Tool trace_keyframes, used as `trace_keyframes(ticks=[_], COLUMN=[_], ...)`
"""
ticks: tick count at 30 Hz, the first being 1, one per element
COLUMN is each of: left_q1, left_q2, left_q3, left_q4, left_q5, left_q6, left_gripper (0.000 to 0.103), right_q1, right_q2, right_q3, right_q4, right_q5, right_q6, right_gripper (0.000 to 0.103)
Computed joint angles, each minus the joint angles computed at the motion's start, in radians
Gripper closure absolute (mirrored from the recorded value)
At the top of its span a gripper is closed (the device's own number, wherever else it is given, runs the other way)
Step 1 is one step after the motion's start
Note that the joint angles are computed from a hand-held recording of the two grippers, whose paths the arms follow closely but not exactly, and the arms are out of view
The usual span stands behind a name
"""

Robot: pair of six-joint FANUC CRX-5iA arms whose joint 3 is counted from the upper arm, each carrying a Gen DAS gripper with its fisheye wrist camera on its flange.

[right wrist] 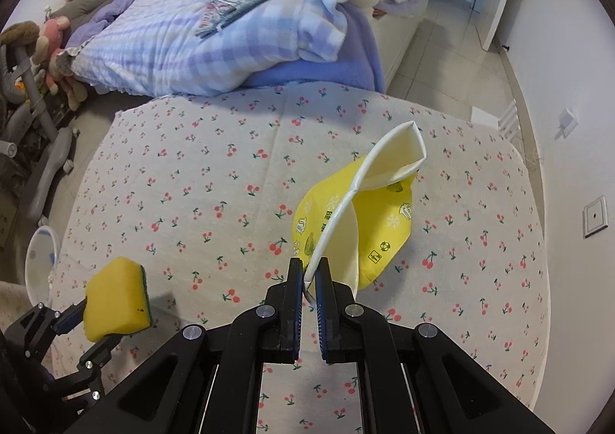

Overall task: Collect trash
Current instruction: 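Carry the sponge with the left tool while the right tool carries the cup to the bucket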

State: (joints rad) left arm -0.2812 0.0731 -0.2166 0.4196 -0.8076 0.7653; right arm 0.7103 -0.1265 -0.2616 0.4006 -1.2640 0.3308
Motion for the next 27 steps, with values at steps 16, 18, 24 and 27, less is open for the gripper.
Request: trace_keyframes(ticks=[16, 18, 24, 27], left_q1=[0.149, 0.194, 0.348, 0.43], left_q2=[-0.063, -0.067, -0.064, -0.053], left_q3=[-0.049, -0.052, -0.044, -0.034], left_q4=[0.074, 0.102, 0.166, 0.194], left_q5=[-0.041, -0.064, -0.123, -0.147], left_q6=[-0.061, -0.059, -0.026, 0.006], left_gripper=[0.061, 0.061, 0.061, 0.061], right_q1=[0.038, 0.045, 0.073, 0.092], right_q2=[0.102, 0.115, 0.151, 0.17], right_q3=[0.085, 0.097, 0.134, 0.158], right_q4=[0.033, 0.042, 0.08, 0.096], right_q5=[0.004, 0.006, 0.023, 0.038], right_q6=[0.058, 0.067, 0.096, 0.111], right_gripper=[0.096, 0.096, 0.096, 0.096])
